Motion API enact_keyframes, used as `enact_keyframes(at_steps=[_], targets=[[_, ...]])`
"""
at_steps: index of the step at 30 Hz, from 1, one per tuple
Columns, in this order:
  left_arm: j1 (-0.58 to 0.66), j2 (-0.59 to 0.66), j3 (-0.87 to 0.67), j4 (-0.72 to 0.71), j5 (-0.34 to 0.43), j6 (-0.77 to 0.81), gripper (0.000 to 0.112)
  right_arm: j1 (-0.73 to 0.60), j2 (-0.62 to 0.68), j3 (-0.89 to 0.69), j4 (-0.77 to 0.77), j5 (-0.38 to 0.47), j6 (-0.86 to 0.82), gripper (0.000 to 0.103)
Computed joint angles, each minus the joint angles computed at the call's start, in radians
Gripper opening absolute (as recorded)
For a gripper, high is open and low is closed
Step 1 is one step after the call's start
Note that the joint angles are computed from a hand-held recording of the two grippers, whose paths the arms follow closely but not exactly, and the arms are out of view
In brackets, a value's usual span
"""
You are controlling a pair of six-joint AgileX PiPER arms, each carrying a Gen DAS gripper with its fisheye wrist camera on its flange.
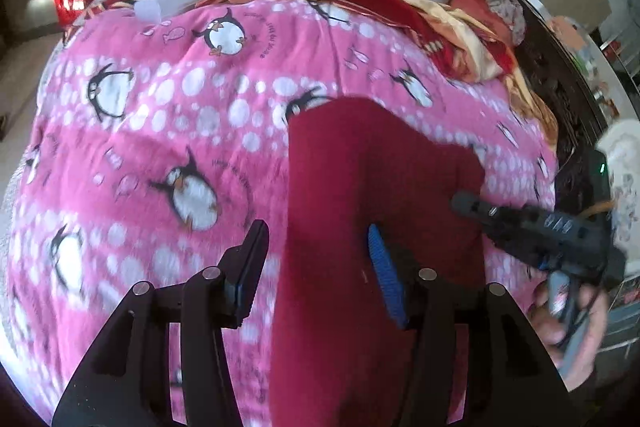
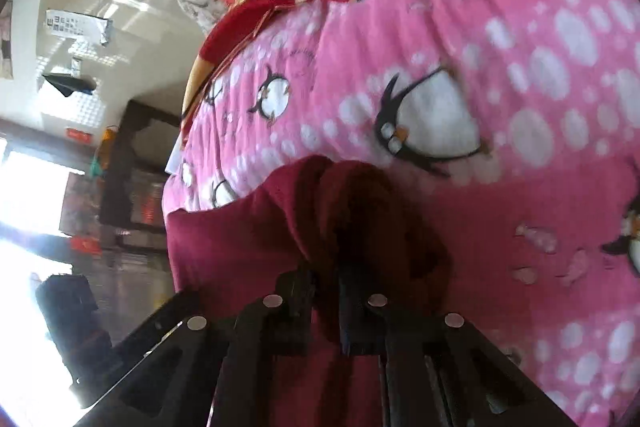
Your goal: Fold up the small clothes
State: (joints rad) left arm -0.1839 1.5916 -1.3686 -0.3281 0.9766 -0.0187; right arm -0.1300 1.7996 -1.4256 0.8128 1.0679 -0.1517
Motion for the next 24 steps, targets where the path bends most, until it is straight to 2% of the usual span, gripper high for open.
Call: enact_keyframes(at_steps=[1,2,3,4,5,8,10,12,13,14,15,16,17,21,23,24], targets=[[0.005,-0.040,0.039,-0.015,-0.002,0.021,0.052,-0.005,-0.016,0.004,0.004,0.015,0.021,0.021],[0.013,-0.078,0.078,-0.032,-0.002,0.040,0.053,-0.009,-0.043,0.003,-0.006,0.050,0.049,0.042],[0.026,-0.127,0.131,-0.052,0.002,0.064,0.053,-0.011,-0.087,0.027,-0.006,0.059,0.051,0.054],[0.037,-0.159,0.164,-0.061,0.010,0.078,0.053,-0.015,-0.151,0.069,-0.002,0.052,0.032,0.075],[0.054,-0.199,0.210,-0.074,0.018,0.097,0.053,-0.022,-0.226,0.123,-0.004,0.041,0.005,0.086],[0.074,-0.268,0.303,-0.076,0.017,0.106,0.053,-0.058,-0.387,0.298,-0.013,0.052,-0.041,0.086],[0.071,-0.274,0.342,-0.079,0.014,0.110,0.053,-0.085,-0.432,0.421,0.024,0.065,-0.067,0.086],[0.086,-0.281,0.384,-0.126,0.019,0.135,0.053,-0.076,-0.448,0.520,0.023,0.035,-0.078,0.085],[0.094,-0.286,0.402,-0.159,0.024,0.164,0.051,-0.068,-0.448,0.576,0.039,0.020,-0.095,0.072],[0.090,-0.291,0.414,-0.165,0.022,0.168,0.043,-0.051,-0.441,0.602,0.058,0.007,-0.103,0.050],[0.087,-0.297,0.428,-0.172,0.019,0.170,0.015,-0.051,-0.441,0.637,0.094,0.002,-0.132,0.039],[0.086,-0.300,0.430,-0.176,0.029,0.169,0.012,-0.075,-0.456,0.667,0.120,0.012,-0.160,0.025],[0.090,-0.312,0.431,-0.177,0.033,0.159,0.011,-0.087,-0.461,0.687,0.146,0.007,-0.173,0.022],[0.111,-0.338,0.436,-0.159,0.043,0.104,0.011,-0.109,-0.508,0.687,0.120,0.009,-0.161,0.021],[0.098,-0.348,0.443,-0.129,0.043,0.082,0.013,-0.120,-0.495,0.705,0.090,0.020,-0.167,0.033],[0.098,-0.375,0.455,-0.122,0.045,0.077,0.020,-0.163,-0.484,0.726,0.123,0.056,-0.196,0.035]])
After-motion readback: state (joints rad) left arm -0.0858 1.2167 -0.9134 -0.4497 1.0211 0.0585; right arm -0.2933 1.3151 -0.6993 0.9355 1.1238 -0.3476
